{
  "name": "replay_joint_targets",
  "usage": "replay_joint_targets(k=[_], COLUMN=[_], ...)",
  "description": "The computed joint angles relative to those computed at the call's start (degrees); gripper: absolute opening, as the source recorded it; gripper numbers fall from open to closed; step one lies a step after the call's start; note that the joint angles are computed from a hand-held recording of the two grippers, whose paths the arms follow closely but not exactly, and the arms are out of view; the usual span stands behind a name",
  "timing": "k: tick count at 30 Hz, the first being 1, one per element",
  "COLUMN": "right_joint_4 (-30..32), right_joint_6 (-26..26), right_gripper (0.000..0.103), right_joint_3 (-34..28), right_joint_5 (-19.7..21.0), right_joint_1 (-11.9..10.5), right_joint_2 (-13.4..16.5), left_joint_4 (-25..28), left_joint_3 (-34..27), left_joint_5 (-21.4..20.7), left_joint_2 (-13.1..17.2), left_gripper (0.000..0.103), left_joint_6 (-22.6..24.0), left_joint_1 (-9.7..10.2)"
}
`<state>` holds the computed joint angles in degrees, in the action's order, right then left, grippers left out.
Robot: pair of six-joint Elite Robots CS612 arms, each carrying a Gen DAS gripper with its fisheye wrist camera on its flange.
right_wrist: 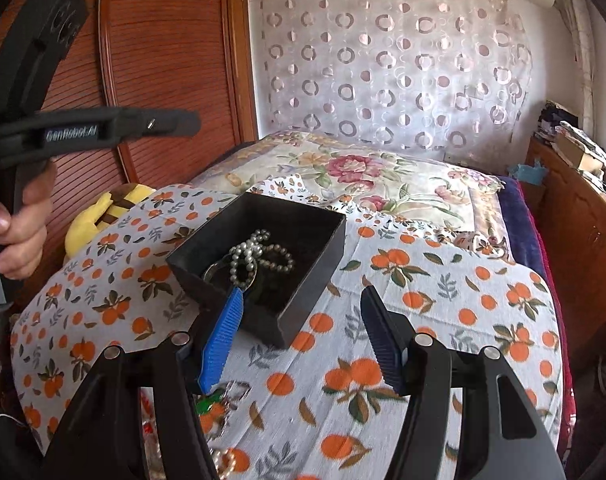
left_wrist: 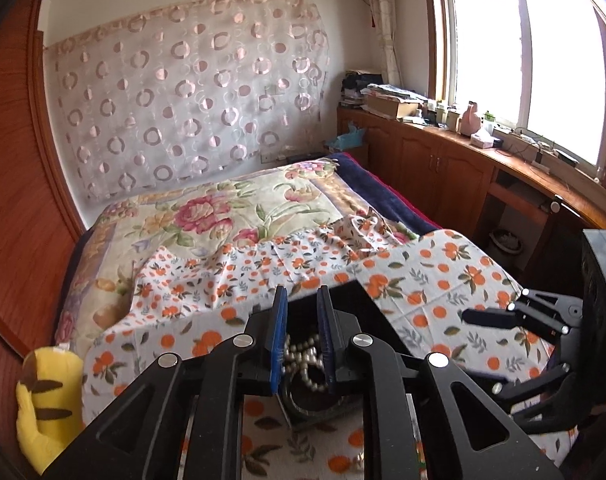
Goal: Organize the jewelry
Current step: 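Lower the pearl necklace into the black box and open the left tool, then reach the left tool to the jewelry pile and grasp a silver chain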
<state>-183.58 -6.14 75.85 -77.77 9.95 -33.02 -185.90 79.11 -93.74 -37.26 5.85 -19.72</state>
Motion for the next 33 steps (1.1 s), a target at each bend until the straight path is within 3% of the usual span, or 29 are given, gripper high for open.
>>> replay_joint_targets(k=[10, 16, 33], right_joint_4=[-2.79, -3.55, -4.24], right_joint_6=[1.36, 1.70, 4.29], right_gripper=[0.063, 0.063, 0.059], right_joint_3=[7.42, 10.58, 15.87], right_joint_5=[-0.19, -0.20, -5.78], right_joint_1=[0.62, 1.00, 0.02], right_joint_2=[-2.77, -3.42, -4.28], left_joint_4=[-4.97, -7.28, -6.14], left_joint_3=[8.84, 12.75, 17.81], left_joint_5=[-0.60, -1.37, -6.63], left_joint_2=[-2.12, -2.79, -2.94], left_gripper=[0.026, 0.047, 0.049], left_joint_6=[-1.94, -3.25, -2.23], left_joint_1=[0.36, 0.62, -1.35])
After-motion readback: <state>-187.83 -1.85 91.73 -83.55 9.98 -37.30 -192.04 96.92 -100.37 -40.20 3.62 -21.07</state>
